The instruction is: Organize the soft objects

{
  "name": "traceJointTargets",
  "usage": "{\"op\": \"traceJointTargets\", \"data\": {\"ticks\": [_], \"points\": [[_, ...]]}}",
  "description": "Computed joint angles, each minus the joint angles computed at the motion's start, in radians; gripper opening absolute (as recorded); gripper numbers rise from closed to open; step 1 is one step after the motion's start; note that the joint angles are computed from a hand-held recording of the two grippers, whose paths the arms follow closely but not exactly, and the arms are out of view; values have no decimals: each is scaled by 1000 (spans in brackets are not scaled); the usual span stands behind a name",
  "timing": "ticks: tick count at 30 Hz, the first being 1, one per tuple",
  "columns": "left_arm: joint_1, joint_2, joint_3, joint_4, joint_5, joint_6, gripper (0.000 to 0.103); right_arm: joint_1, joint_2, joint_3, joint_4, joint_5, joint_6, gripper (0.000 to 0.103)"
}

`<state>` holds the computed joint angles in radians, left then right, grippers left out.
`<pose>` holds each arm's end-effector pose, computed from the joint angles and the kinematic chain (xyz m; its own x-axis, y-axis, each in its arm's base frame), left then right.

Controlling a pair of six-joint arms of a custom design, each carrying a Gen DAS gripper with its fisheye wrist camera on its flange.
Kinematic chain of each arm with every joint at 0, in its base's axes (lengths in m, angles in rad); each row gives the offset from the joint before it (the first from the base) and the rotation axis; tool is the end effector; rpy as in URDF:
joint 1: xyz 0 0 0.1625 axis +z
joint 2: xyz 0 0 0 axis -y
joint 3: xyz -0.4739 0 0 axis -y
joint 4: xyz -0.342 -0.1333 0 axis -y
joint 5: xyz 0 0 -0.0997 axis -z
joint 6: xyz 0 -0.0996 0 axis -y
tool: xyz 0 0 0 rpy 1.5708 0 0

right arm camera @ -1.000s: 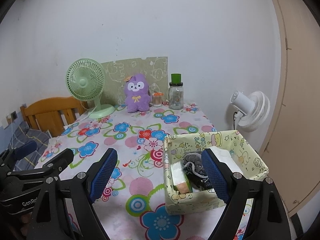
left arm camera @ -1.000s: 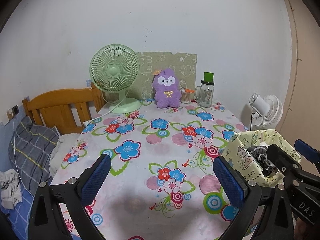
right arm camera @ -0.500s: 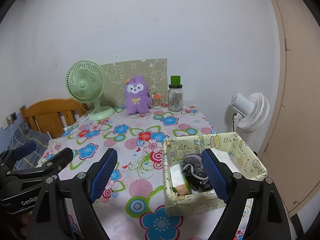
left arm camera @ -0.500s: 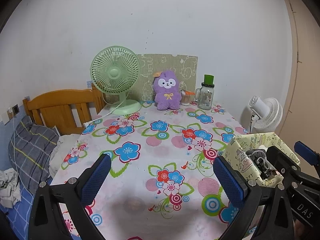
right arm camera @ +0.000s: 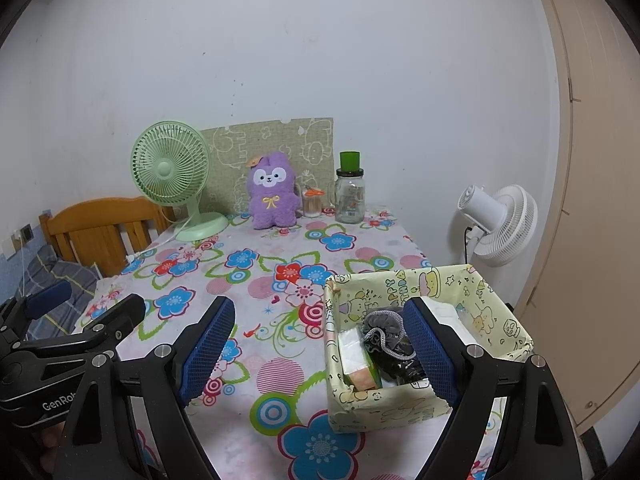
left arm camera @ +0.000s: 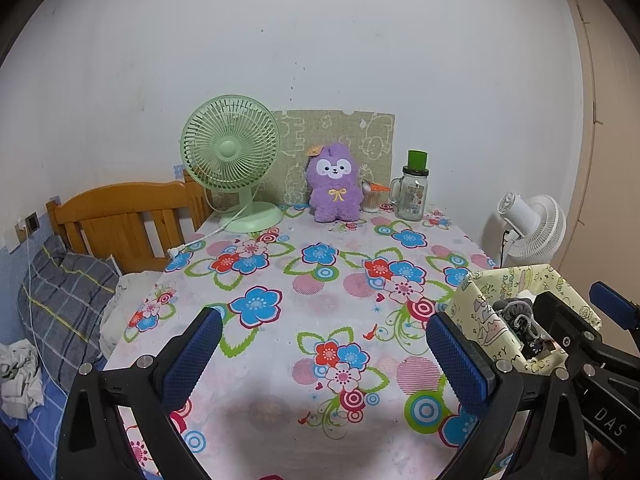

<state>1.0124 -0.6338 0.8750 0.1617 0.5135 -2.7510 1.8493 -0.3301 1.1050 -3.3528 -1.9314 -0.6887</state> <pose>-0.1948 -0.7271 0.2506 -0.6987 -0.2611 -0.6660 0.5124 0.4671 -0.7206 0.3211 -0.7660 0.1113 -0.6645 -0.3037 0.6828 -0.7373 0.4154 -0.5328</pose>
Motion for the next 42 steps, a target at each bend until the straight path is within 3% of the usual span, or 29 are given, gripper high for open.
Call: {"op": "traceJointTargets", "data": {"ticks": [42], "points": [[1, -16, 27, -44, -1, 40, 103, 1, -4, 4, 1, -2, 3, 88]]}}
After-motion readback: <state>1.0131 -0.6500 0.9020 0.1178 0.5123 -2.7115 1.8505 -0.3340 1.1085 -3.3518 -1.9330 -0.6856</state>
